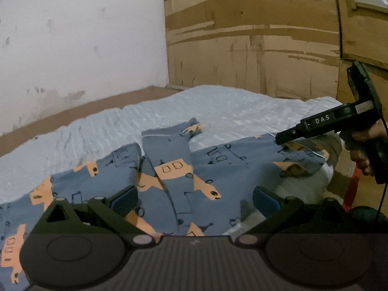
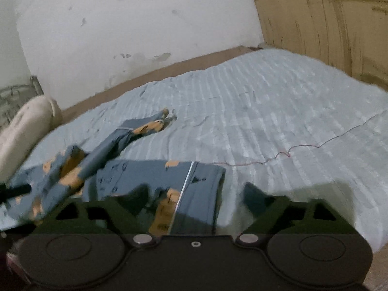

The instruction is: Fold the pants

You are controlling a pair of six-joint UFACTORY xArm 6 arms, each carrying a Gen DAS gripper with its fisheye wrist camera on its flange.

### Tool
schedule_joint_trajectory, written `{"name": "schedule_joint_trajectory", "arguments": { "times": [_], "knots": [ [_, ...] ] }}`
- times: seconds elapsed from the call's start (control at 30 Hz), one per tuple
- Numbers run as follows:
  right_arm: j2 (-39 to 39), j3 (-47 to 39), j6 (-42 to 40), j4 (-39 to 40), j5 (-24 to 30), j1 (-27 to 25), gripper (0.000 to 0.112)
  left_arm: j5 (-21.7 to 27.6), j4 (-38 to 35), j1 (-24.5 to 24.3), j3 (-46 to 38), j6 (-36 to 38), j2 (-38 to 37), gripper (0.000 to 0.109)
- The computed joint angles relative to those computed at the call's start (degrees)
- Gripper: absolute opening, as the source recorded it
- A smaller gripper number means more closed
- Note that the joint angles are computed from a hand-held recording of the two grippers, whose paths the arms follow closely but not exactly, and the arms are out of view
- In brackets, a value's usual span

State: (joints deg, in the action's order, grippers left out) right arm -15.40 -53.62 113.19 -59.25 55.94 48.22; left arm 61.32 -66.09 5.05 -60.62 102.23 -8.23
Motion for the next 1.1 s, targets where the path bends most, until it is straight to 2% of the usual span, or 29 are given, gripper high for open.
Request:
{"name": "schedule_joint_trajectory", "arguments": {
  "times": [0.03, 0.1, 0.17, 0.2, 0.27, 0.37, 0.5, 0.57, 0.67, 0.73, 0.8, 0.93, 1.0, 1.1],
  "knots": [
    [-0.1, 0.1, -0.2, 0.2, -1.0, -0.6, 0.054, -0.3, 0.6, -0.4, -0.5, -1.3, 0.5, 0.102],
    [0.5, -0.6, -3.2, 1.6, -1.8, -1.3, 0.034, -0.5, 1.0, -0.6, -1.4, -3.3, 1.4, 0.102],
    [1.5, -2.3, -7.9, 2.8, 0.4, -1.1, 0.023, -0.4, 1.3, -0.3, -2.2, -4.2, 2.2, 0.102],
    [1.9, -3.1, -10.0, 2.6, 1.0, -1.3, 0.013, -0.3, 1.4, -0.1, -2.4, -4.4, 2.4, 0.102],
    [2.6, -4.9, -14.4, 2.0, 3.2, -1.2, 0.013, 0.1, 1.8, 0.3, -2.9, -4.9, 2.7, 0.102],
    [6.5, -10.1, -24.3, 0.7, 9.3, -0.6, 0.012, 1.1, 2.2, 1.0, -3.2, -5.6, 2.9, 0.102],
    [10.6, -13.5, -33.7, 0.4, 13.2, -0.8, 0.012, 2.5, 2.5, 1.7, -3.5, -6.5, 3.1, 0.102],
    [11.1, -12.9, -34.9, 2.4, 11.7, -2.1, 0.015, 2.6, 2.5, 1.6, -3.5, -7.0, 3.0, 0.102],
    [10.2, -10.7, -32.7, 2.5, 9.8, -3.1, 0.035, 3.3, 2.5, 1.7, -4.2, -8.0, 3.4, 0.102],
    [9.6, -11.2, -30.6, 2.1, 11.2, -2.8, 0.069, 3.5, 2.4, 1.6, -4.7, -9.2, 3.8, 0.102],
    [8.7, -11.4, -29.5, 0.9, 9.9, -3.2, 0.084, 3.7, 2.3, 1.5, -5.3, -10.8, 4.3, 0.102],
    [12.5, -17.3, -32.8, 1.3, 3.1, -6.9, 0.095, 3.8, 2.0, 1.1, -6.6, -15.0, 5.5, 0.095],
    [16.8, -22.4, -36.5, 2.5, -1.0, -9.2, 0.096, 3.6, 2.3, 0.8, -7.3, -17.8, 6.3, 0.085],
    [24.9, -32.1, -43.4, 6.7, -5.8, -11.9, 0.091, 2.9, 0.3, 0.9, -7.4, -20.9, 7.0, 0.077]
  ]
}}
